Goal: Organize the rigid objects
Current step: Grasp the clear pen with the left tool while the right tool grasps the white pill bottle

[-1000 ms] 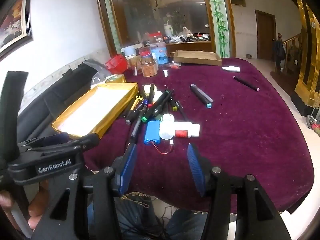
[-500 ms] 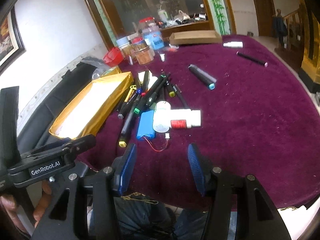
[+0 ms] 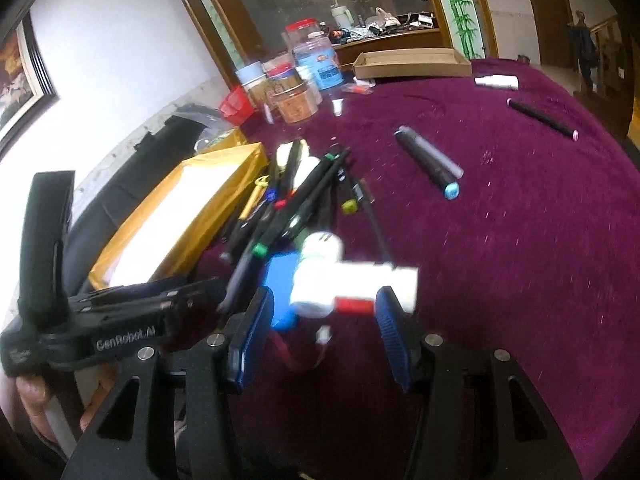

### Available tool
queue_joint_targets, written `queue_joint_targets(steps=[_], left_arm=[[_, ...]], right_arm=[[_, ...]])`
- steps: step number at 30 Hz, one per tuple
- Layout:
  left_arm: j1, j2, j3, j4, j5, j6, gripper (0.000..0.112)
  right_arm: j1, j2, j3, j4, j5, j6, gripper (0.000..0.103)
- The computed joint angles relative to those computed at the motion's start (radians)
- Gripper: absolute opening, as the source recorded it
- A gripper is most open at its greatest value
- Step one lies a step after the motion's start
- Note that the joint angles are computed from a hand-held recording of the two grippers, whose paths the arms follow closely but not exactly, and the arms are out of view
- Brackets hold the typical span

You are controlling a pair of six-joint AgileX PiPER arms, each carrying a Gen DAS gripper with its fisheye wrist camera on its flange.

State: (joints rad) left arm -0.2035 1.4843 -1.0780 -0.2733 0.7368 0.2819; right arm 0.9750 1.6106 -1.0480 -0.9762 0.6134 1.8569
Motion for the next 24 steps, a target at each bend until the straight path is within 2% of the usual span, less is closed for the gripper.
queue_joint_targets(steps=[3,4,6,9,10,12,16,20,24], left_arm=[[-0.022,0.047,-0.023,0.015,0.003,-0.012,0.035],[-0.020,0.065,-0.030,0.014,0.007,-0.014,0.023],[-0.009,0.101,-0.057,0.004,0.013,-0.023,0.012],[0.018,0.087,-0.051,-0.034,0.008,0.020,0.012],[0.029,0.088,-0.055,-0.045,0.021,0.044,0.012],[0.040,0.098,-0.068,-0.038,0.046,0.045,0.011],[0.059,0.090,-0.065,-0.089,0.045,0.076,0.011],[0.048,0.075,-0.057,-0.076,0.029,0.082,0.011],[0.071,0.076,-0.052,-0.130,0.065,0.137,0.011]], right_arm=[[-0.064,-0.007,0.012,0.066,-0.041,-0.081,0.048],[-0.089,-0.008,0.021,0.075,-0.072,-0.098,0.048],[-0.127,-0.005,0.034,0.079,-0.122,-0.121,0.050],[-0.164,0.003,0.034,0.150,-0.172,-0.236,0.056],[-0.166,0.004,0.037,0.141,-0.188,-0.238,0.061],[-0.157,0.016,0.031,0.117,-0.182,-0.233,0.063],[-0.170,0.055,-0.010,0.238,-0.153,-0.329,0.062],[-0.174,0.057,0.001,0.234,-0.149,-0.240,0.062],[-0.165,0.066,-0.012,0.238,-0.094,-0.222,0.059]])
